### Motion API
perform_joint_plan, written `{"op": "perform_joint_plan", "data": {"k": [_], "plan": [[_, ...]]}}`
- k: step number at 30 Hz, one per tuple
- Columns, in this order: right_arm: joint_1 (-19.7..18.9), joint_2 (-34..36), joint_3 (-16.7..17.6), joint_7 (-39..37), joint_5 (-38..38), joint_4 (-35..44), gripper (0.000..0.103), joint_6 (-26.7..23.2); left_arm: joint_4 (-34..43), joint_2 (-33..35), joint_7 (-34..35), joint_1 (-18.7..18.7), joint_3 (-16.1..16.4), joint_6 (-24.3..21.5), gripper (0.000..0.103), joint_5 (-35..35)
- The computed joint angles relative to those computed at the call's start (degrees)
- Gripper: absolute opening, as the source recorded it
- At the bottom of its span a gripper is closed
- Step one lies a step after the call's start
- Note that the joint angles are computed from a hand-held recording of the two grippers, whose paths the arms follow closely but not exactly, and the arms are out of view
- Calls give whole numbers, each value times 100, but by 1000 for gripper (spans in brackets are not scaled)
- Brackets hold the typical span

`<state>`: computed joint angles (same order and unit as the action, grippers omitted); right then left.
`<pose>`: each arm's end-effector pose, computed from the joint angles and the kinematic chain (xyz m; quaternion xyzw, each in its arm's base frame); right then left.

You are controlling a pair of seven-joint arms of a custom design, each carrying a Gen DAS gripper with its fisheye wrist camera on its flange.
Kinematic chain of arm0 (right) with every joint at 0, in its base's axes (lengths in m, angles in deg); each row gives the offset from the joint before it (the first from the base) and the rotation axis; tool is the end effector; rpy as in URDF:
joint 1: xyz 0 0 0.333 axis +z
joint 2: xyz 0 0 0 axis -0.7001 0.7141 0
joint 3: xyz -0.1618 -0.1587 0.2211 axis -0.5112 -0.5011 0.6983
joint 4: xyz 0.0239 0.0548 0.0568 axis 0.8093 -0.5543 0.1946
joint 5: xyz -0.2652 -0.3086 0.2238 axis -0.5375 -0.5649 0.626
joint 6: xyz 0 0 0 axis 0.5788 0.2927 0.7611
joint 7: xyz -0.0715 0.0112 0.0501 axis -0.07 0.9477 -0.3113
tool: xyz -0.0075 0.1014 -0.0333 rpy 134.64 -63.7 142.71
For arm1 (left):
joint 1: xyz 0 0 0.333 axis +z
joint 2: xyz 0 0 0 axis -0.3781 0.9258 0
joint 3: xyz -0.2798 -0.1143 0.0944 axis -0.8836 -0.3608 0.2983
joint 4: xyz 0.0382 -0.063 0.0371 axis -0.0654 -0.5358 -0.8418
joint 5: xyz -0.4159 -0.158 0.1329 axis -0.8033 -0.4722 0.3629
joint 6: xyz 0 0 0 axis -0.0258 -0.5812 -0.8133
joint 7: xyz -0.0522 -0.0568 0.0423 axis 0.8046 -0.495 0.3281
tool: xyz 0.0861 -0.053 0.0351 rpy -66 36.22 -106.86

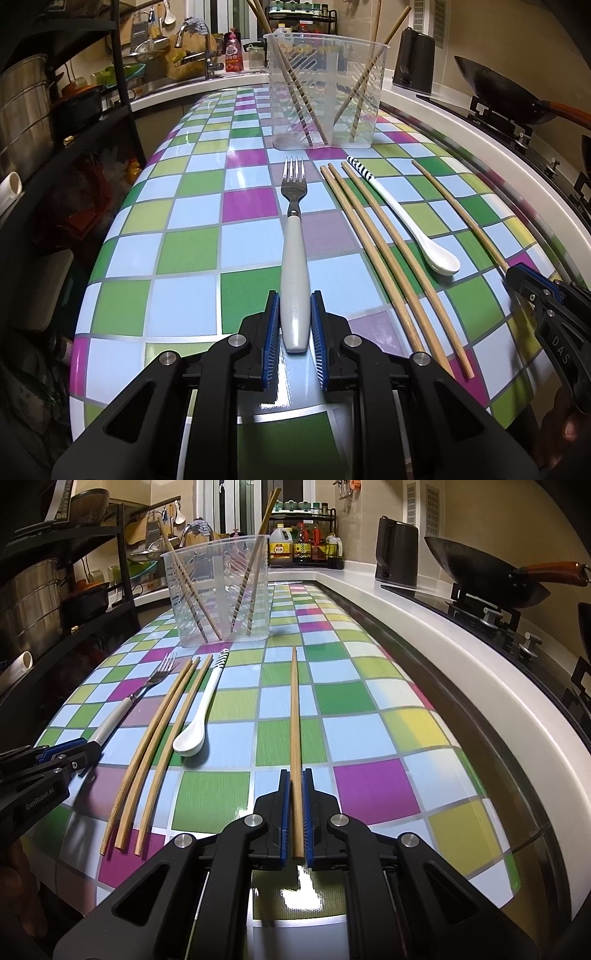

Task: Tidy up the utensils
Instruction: 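Lift the fork and chopstick and carry them toward the clear container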

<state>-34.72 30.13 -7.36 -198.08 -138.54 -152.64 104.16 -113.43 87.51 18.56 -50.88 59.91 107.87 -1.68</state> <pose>0.4676 0.1741 0.3322 -0.4917 0.7633 -0.3498 0.2308 0.5755 -0.3440 0.3238 -0.4613 0.8050 -0.3262 0.1811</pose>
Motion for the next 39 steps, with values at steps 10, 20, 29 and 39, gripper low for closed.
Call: {"op": "perform_joint_plan", "data": {"k": [10,20,29,39], "plan": [[48,-468,165,-234,57,-31,7,-375,-313,-296,539,500,-565,725,18,-478],[62,-975,392,-438,-24,-46,6,-697,-500,-394,643,1768,-1845,1519,18,-361],[-28,-1255,473,-528,-257,101,6,-720,-477,-437,331,1749,-1754,2010,18,-20],[-219,-1286,408,-444,-486,344,6,-433,-272,-432,-446,2010,-1857,1866,18,634]]}}
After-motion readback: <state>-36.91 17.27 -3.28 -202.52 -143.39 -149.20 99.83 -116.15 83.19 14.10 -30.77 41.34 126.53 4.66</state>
